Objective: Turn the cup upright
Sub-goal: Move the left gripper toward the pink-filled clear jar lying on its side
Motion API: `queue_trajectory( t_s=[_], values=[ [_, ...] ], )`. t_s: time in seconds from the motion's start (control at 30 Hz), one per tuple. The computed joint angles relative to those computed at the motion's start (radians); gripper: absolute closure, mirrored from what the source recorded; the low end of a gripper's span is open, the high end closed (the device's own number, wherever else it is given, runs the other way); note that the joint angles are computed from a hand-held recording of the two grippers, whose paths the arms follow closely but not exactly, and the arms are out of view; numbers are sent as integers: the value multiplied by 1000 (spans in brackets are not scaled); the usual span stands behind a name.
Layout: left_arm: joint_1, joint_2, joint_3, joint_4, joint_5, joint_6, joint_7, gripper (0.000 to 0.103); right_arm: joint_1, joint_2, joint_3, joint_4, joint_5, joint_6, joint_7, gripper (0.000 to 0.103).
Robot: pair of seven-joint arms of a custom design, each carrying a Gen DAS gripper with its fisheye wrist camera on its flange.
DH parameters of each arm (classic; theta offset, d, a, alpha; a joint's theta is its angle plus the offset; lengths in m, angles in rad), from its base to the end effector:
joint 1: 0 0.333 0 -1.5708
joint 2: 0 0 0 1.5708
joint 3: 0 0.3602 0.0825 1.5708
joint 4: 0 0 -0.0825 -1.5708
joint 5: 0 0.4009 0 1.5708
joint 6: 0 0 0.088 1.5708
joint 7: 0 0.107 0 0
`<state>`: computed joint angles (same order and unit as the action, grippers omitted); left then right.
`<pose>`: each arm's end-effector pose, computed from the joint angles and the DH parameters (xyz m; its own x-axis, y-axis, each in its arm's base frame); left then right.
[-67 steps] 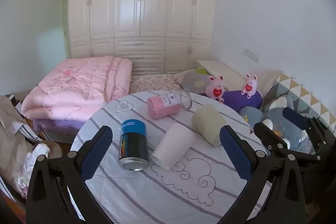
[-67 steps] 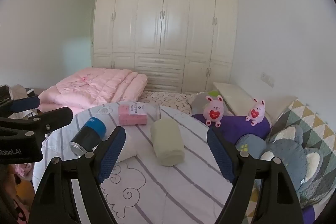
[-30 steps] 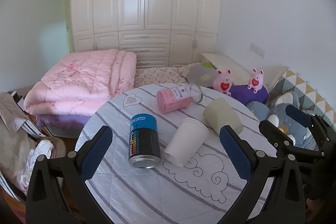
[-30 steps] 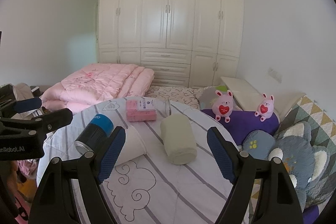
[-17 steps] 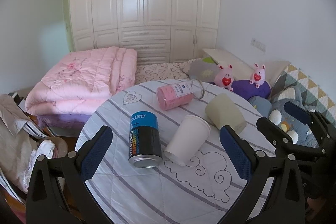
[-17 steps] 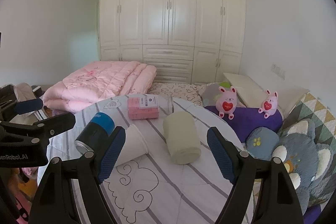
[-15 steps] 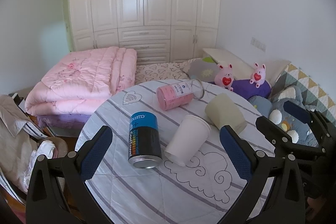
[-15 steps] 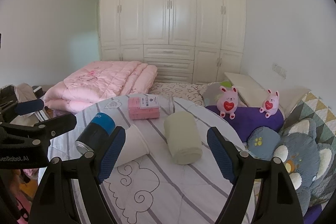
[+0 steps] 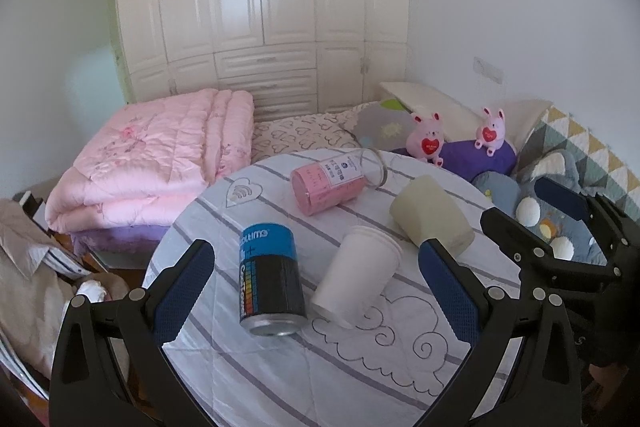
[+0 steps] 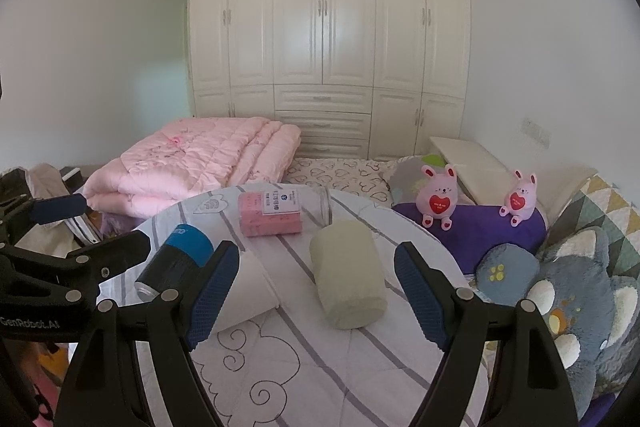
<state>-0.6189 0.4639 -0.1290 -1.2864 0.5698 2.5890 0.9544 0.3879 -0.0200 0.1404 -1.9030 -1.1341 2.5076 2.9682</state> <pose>0.5841 -0.5186 0.6215 -0.4219 -0.9063 -0.0237 -0.5358 0.2703 -0.7999 0.5272 0.3164 0.6105 -0.1279 -0.9917 0.0109 -0.4818 0.0525 -0.8747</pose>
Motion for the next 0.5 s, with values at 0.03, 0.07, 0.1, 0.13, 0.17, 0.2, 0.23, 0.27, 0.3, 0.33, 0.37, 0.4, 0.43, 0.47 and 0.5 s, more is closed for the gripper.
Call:
queue_trajectory(
  t_s=[0.03, 0.07, 0.1, 0.13, 0.17, 0.2, 0.23, 0.27, 0.3, 0.33, 0.37, 0.4, 0.43, 0.47, 0.5],
  values=[
    [4, 9, -7, 17, -7, -8, 23, 0, -1, 2, -2, 2, 2, 3, -2, 22],
    [5, 21, -13, 37, -17, -18, 42, 0, -2, 5, -3, 5, 4, 5, -4, 22],
    [7, 31, -18, 55, -27, -26, 65, 0, -3, 7, -4, 7, 6, 5, -5, 22],
    [9, 42, -23, 73, -39, -30, 90, 0, -3, 10, -5, 11, 4, 4, -2, 22],
    [11, 51, -27, 89, -50, -34, 112, 0, -5, 11, -8, 12, 2, 8, 0, 22],
    [12, 64, -32, 112, -65, -44, 141, 0, -7, 14, -11, 16, 5, 9, -1, 22],
    [12, 78, -35, 136, -78, -52, 167, 0, -8, 16, -13, 19, 3, 9, 2, 22],
    [12, 94, -39, 163, -94, -60, 196, 0, -8, 18, -14, 23, 5, 7, 3, 22],
    [9, 110, -39, 191, -107, -70, 220, 0, -9, 19, -17, 25, 0, 5, 10, 22],
    [3, 126, -35, 219, -113, -81, 241, 0, -10, 20, -18, 26, -6, 2, 17, 22],
    [-4, 142, -30, 246, -119, -90, 260, 0, -11, 22, -20, 29, -2, -3, 15, 22],
    [-9, 152, -25, 264, -124, -98, 274, 0, -12, 23, -22, 30, -1, -4, 15, 22],
    [-16, 168, -20, 293, -128, -112, 291, 0, -13, 25, -23, 33, 2, -6, 16, 22],
    [-20, 180, -17, 312, -135, -119, 305, 0, -14, 27, -25, 36, 7, -12, 17, 22],
    [-22, 195, -18, 336, -146, -131, 326, 0, -15, 29, -27, 37, 10, -12, 17, 22]
  ],
)
